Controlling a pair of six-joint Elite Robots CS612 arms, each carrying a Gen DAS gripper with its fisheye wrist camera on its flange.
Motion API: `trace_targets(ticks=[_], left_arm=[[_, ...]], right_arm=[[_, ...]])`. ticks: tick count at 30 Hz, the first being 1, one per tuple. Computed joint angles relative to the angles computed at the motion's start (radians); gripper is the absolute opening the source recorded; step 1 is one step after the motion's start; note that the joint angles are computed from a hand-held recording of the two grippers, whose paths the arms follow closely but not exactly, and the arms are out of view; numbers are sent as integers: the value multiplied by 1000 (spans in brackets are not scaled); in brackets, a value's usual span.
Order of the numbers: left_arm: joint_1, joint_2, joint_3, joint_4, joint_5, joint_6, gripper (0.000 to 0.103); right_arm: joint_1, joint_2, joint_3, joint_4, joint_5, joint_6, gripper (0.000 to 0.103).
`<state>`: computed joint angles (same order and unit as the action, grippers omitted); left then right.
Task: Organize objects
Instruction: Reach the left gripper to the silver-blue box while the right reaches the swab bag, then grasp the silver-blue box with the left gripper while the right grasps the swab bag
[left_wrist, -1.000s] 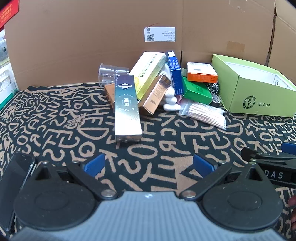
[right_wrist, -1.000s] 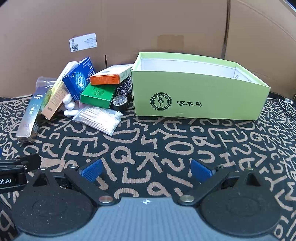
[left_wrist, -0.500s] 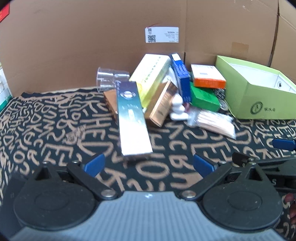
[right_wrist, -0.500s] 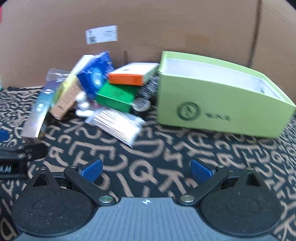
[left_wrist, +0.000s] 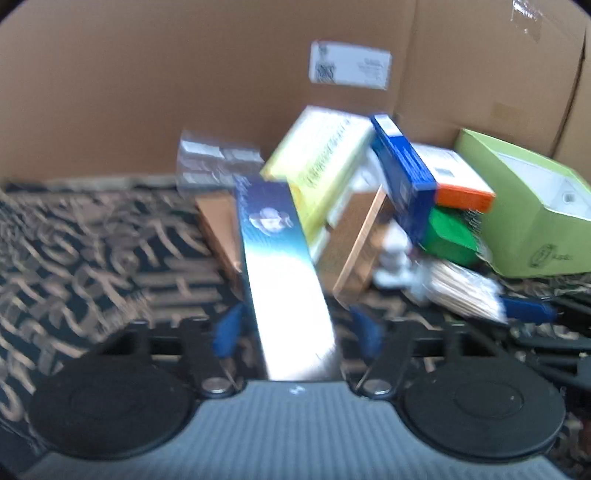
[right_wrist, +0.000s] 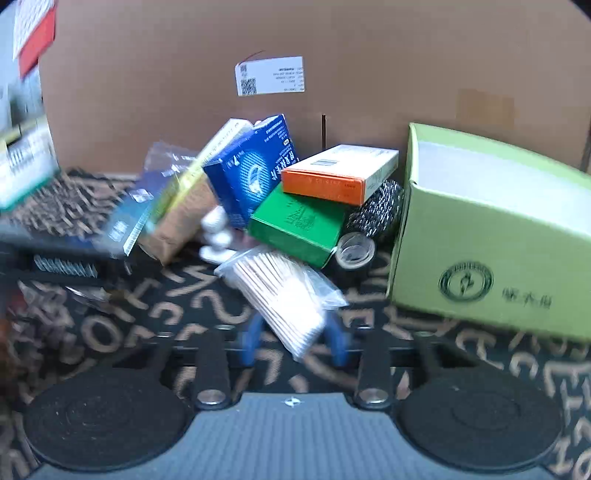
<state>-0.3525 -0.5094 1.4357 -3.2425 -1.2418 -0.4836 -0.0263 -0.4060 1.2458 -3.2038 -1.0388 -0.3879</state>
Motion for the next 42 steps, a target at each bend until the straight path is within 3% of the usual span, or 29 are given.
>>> trace_targets(ticks=[3,5,6,7,8,9,10,14,18,19,20,23,27,33,37,42], left_arm=[[1,-2,12,-33,-7,9,49],[3,-1,10,-31,-22,2,51],[2,0,8,-28,-17,-7,53],[1,1,7,-32,-10,-17,62],[1,2,7,-38,-4,-21,71],[-1,4,8,-58,9,-20,72],[-4,6,10,-77,27,-14,72],[-10,9,-5,-61,43,21,71],[-7,14,-19,-17,35,7,66],[-3,14,-18,-24,11,3,60],[-3,14,-16,-29,11,1,55],[-5,13,-8,-38,25,10,49],[-2,7,6,-56,18,-5,46],[-13,-12,53,-141,34,-40,42],[-26,-37,101,-198,19,-44,42],[-48,-65,125,-274,24,17,42]], right_arm=[[-9,-10,34,-26,83,-24,31],[-8,-7,29,-9,96,-45,31],[-7,1,22,-33,90,-36,32],[-6,8,16,-54,85,-29,34],[-7,12,11,-69,82,-16,45],[-8,18,1,-74,86,4,62],[-9,25,-13,-73,93,25,67],[-1,35,-47,-44,62,22,68],[12,47,-70,-54,36,-60,69],[14,51,-75,-46,30,-76,69],[15,52,-78,-25,23,-86,67],[11,41,-59,-25,38,-82,37],[10,25,-16,-53,56,-124,27],[-10,1,49,-112,163,-114,23],[-29,4,59,-194,226,-18,23],[-43,18,38,-333,220,104,23]])
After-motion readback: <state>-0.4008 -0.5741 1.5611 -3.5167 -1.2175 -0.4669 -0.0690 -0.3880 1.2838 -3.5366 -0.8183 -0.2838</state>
